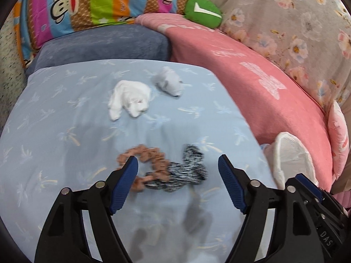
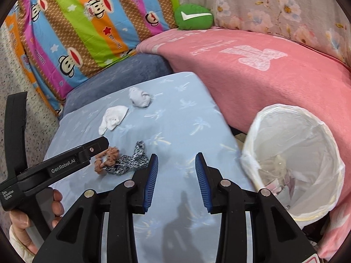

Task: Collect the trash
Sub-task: 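Move both open tools back toward the scrunchies on the table, then grasp the brown scrunchie with the left tool while the right tool grasps the leopard-print scrunchie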

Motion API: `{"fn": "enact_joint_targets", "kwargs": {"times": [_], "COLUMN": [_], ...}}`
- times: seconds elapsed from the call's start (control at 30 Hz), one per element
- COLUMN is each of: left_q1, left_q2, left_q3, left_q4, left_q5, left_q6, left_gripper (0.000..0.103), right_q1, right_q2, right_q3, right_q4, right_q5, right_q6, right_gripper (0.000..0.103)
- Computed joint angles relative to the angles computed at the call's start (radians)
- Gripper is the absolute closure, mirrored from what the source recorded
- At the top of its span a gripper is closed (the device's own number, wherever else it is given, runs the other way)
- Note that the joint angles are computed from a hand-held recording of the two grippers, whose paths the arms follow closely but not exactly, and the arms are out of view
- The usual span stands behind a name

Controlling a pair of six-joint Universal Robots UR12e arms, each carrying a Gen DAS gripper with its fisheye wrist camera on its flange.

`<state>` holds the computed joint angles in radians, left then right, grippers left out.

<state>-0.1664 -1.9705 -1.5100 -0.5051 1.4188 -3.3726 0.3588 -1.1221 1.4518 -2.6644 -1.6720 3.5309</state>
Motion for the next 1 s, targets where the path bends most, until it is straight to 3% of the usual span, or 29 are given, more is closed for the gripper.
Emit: {"fn": "enact_joint_targets", "kwargs": {"times": [0.37,0.67,0.87,0.97,1.0], "left_q1": [0.054,0.066,0.066,0.066,0.068], "left_q2": [-0.009,-0.027,-0.045,-0.049,-0.049], "left_q3": [-0.017,-0.008,0.017,0.022,0.023], "left_q4": [-0.047,-0.079,-0.112,-0.116,-0.120], "left_q5": [0.012,-0.045,-0.061,-0.061,-0.072], "left_q6": [-0.030,0.009,0.026,0.028,0.029], "left_gripper": [0.029,0.030,0.049,0.067,0.078], "right_q1": [0.032,0.044,0.044,0.042,0.042], "right_q2": [0.085,0.148,0.180,0.194,0.199], "right_q3": [-0.105,-0.184,-0.221,-0.236,-0.241], "right_q4": [0.070,0.134,0.167,0.183,0.190], "right_q5": [0.030,0.053,0.059,0.062,0.062], "right_q6": [-0.008,-0.017,-0.018,-0.017,-0.014], "right_gripper": [0.063,0.063,0.062,0.062,0.062]}}
